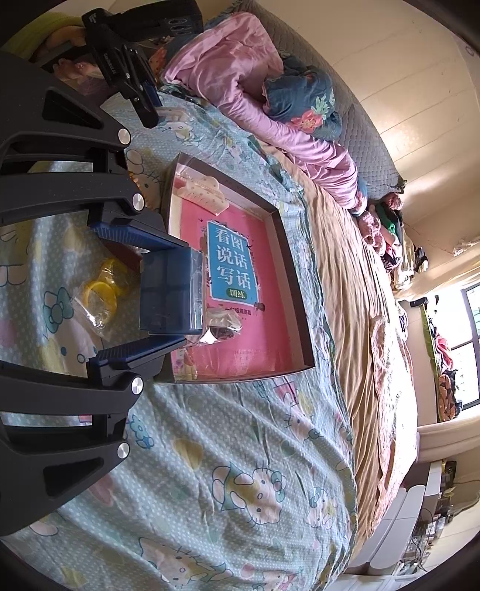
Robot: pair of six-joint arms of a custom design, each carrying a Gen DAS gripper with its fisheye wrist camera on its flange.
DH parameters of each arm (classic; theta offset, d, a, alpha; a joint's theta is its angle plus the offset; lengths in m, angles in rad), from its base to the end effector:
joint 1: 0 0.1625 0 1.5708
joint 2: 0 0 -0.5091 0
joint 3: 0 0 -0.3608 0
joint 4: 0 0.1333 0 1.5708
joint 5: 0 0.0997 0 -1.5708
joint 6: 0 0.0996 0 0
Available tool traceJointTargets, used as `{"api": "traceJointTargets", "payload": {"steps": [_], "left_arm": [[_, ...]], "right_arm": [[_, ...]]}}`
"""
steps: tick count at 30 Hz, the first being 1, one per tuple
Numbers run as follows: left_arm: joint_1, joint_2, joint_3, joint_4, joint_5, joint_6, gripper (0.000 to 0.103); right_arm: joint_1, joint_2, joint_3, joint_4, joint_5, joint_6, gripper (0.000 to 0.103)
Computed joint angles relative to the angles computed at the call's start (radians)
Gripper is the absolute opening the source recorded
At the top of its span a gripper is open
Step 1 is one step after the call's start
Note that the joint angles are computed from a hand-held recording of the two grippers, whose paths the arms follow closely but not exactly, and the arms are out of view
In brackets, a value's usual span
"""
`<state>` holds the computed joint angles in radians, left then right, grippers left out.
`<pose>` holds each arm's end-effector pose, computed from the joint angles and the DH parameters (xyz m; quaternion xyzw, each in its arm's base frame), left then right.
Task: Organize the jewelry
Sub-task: 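Carry the earring card into the tray and open left tool while right tool carries the blue box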
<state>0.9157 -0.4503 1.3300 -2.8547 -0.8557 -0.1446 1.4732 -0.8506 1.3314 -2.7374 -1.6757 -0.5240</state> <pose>-0.3357 -0.7630 0.0761 0.1637 0.9057 -0.3067 0.2426 0.0448 -0.8037 0.3648 0.1818 -0.9229 0.3046 0.1497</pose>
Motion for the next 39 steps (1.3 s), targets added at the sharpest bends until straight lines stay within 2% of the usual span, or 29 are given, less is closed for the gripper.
{"api": "traceJointTargets", "payload": {"steps": [17,39], "left_arm": [[0.013,0.090,-0.223,0.108,-0.003,0.063,0.032],[0.046,0.232,-0.509,0.326,-0.045,0.064,0.032]], "right_arm": [[0.011,0.045,-0.100,0.005,0.000,-0.014,0.043],[0.013,0.147,-0.273,0.035,-0.078,-0.045,0.043]]}}
